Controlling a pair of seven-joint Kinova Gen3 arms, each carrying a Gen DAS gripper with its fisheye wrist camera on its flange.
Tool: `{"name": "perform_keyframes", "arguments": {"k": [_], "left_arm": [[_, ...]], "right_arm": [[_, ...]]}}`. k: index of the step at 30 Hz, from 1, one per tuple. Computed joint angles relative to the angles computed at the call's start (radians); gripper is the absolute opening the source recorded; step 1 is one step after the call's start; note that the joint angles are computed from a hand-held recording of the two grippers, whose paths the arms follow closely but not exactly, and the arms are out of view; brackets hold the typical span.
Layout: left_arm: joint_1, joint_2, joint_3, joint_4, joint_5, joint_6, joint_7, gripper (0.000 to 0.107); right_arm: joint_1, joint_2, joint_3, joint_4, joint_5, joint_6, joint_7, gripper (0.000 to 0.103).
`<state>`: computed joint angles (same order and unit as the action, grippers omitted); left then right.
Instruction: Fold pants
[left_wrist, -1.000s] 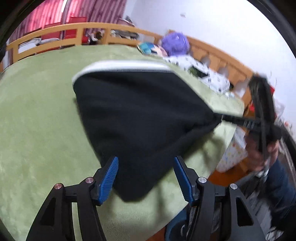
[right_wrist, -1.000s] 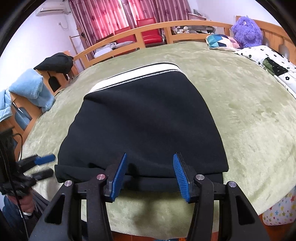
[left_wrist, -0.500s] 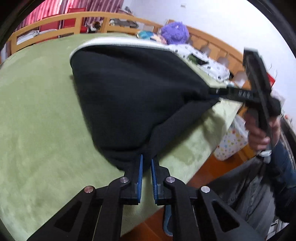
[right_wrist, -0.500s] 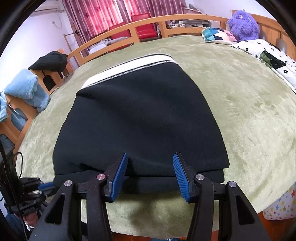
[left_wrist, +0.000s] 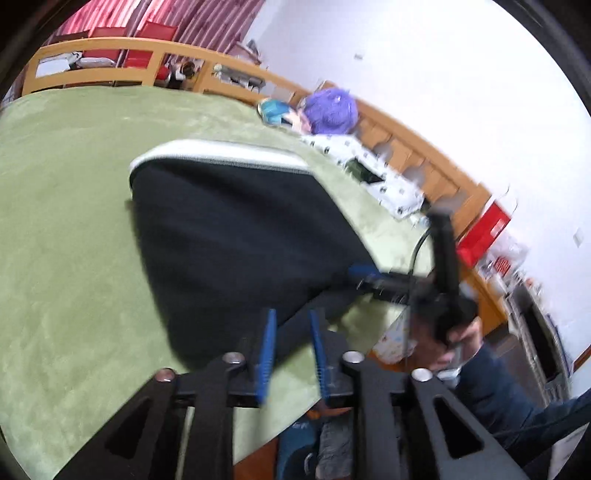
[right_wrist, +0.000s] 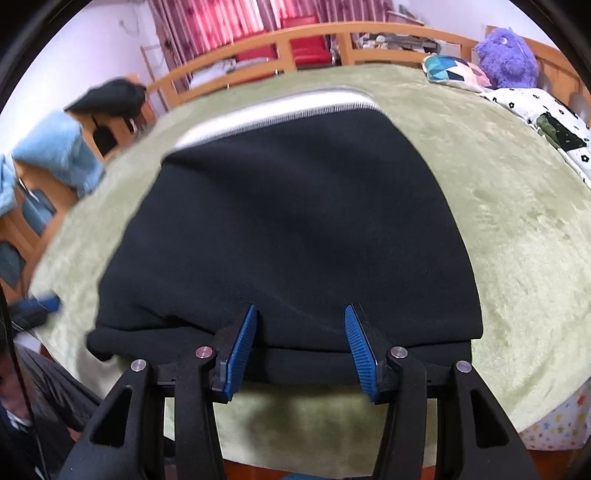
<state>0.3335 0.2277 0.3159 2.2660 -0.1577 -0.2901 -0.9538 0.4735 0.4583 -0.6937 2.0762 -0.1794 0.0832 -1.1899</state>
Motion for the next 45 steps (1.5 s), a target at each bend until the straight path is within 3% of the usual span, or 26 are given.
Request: {"name": "perform_keyframes", "arguments": {"k": [1,3,6,9,11,13,16,18,20,23,25,27,29,31,33,36,39,42,45], "left_arm": [[0.046,0.003,-0.043,-0.018,0.034,0.016,-0.029,0.032],[0.139,0.025,-0.12,-0.063,0.114,0.056,-0.102,0.032],[0.276,0.089,-0.251,-0.135,0.186,0.098,-0.163,0.033],[0.387,0.167,-0.359,-0.195,0.143,0.155,-0.094,0.033],[0.464,0.219,-0.418,-0.218,0.108,0.186,-0.056,0.032],[0.485,0.225,-0.43,-0.22,0.078,0.194,-0.051,0.032],[0.385,0.186,-0.33,-0.216,-0.015,0.199,0.055,0.032],[0.325,0.141,-0.282,-0.179,-0.071,0.142,0.097,0.032],[0.339,0.114,-0.304,-0.168,-0.074,0.117,0.074,0.033],[0.455,0.097,-0.435,-0.177,0.027,0.124,-0.017,0.033],[0.518,0.101,-0.517,-0.194,0.083,0.158,-0.031,0.033],[0.586,0.112,-0.61,-0.217,0.141,0.219,-0.032,0.033],[0.652,0.141,-0.703,-0.249,0.18,0.298,-0.029,0.033],[0.704,0.171,-0.776,-0.259,0.191,0.328,0.003,0.033],[0.701,0.195,-0.777,-0.26,0.244,0.338,-0.014,0.033],[0.61,0.165,-0.685,-0.194,0.26,0.258,-0.028,0.036],[0.566,0.125,-0.636,-0.164,0.243,0.214,-0.07,0.035],[0.557,0.114,-0.622,-0.185,0.192,0.223,-0.051,0.035],[0.456,0.138,-0.51,-0.249,0.074,0.245,0.033,0.035]], "right_arm": [[-0.004,-0.005,0.006,0.004,-0.014,0.001,0.009,0.05],[0.032,0.008,-0.016,-0.009,-0.04,0.03,0.055,0.048],[0.162,0.041,-0.125,-0.014,-0.059,0.058,0.111,0.044],[0.281,0.055,-0.23,0.024,-0.105,0.017,0.171,0.044],[0.3,0.041,-0.245,0.049,-0.139,-0.017,0.18,0.044],[0.245,0.027,-0.198,0.049,-0.119,-0.021,0.146,0.044],[0.132,0.024,-0.079,0.033,-0.016,0.02,0.073,0.044],[0.139,0.047,-0.076,0.024,-0.004,0.051,0.095,0.044],[0.216,0.057,-0.147,0.037,-0.046,0.048,0.171,0.043],[0.354,0.052,-0.285,0.051,-0.145,0.06,0.293,0.043],[0.442,0.079,-0.378,0.036,-0.205,0.1,0.374,0.043],[0.506,0.098,-0.467,0.051,-0.242,0.078,0.444,0.043],[0.5,0.101,-0.498,0.066,-0.267,0.016,0.455,0.044],[0.423,0.098,-0.456,0.052,-0.262,-0.017,0.401,0.044],[0.33,0.121,-0.406,0.033,-0.194,-0.038,0.323,0.043],[0.191,0.162,-0.311,0.017,-0.072,-0.047,0.227,0.043],[0.071,0.109,-0.193,0.033,0.019,-0.065,0.135,0.042],[0.1,0.089,-0.193,0.017,0.012,0.007,0.132,0.038],[0.238,0.06,-0.295,0.03,-0.054,0.0,0.196,0.035]]}}
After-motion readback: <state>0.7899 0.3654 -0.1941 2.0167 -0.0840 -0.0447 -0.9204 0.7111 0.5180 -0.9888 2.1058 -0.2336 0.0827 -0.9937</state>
